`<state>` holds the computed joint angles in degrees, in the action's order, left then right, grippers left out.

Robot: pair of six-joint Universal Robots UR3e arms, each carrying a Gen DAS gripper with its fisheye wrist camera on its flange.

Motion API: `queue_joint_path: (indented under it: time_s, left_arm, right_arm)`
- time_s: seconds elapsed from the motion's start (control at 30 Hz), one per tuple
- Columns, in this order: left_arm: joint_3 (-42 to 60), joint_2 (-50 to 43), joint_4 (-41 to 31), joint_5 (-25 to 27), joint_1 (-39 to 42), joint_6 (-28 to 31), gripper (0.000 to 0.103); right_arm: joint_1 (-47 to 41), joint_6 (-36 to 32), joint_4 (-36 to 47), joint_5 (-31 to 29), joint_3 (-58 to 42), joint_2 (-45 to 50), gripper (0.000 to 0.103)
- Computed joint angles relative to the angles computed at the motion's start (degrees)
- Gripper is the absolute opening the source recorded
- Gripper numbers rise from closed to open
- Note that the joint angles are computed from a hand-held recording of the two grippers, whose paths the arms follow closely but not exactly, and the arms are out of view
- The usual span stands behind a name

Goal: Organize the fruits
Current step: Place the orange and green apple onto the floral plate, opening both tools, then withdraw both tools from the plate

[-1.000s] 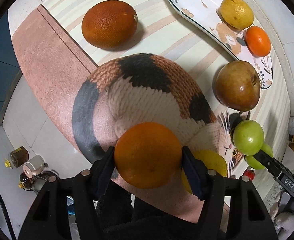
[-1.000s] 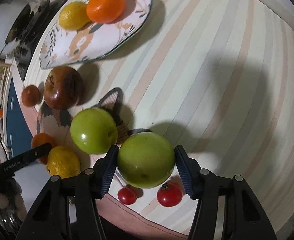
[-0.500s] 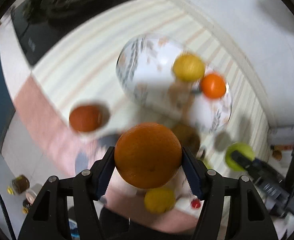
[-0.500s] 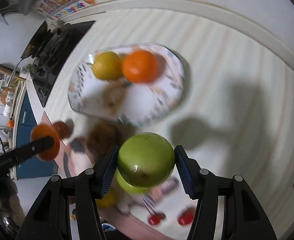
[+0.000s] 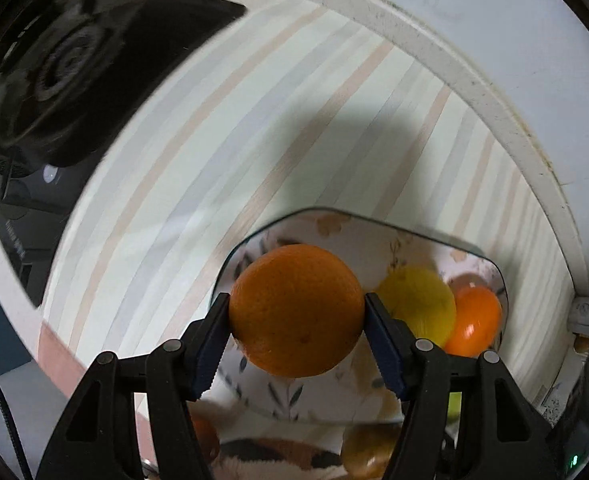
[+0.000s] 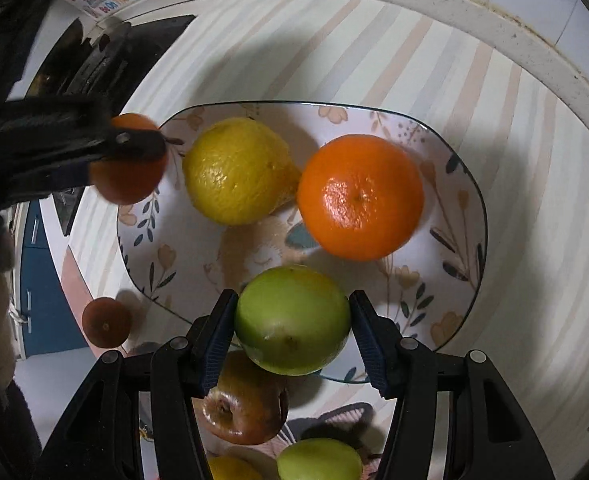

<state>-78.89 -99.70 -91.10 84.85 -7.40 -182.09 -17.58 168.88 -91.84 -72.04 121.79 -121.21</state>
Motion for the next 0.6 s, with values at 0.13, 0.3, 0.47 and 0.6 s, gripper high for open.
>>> queue_joint_path:
  time_s: [0.13, 0.3, 0.47, 0.6]
  left_arm:
    - [3.9, -5.9, -0.8, 1.3, -1.8, 0.2, 0.063]
    - [5.9, -8.5, -1.2, 3.5, -3.9, 0.7, 0.063]
    - [6.0, -8.0, -1.9, 3.6, -3.7, 0.5, 0.064]
    - [5.2, -5.2, -0.5, 4.3, -3.6, 0.3, 0.087]
  right_arm:
    - [0.0, 0.8, -1.6, 0.2, 0.0, 2.0, 0.059]
    - [-1.9, 0.0, -0.7, 0.7, 0.0, 2.6, 0.060]
    - [-4.5, -2.0, 3.4, 1.8, -0.9, 0.8, 0.075]
    - [-7.5, -4.7, 9.3, 2.0, -4.4, -1.9, 0.082]
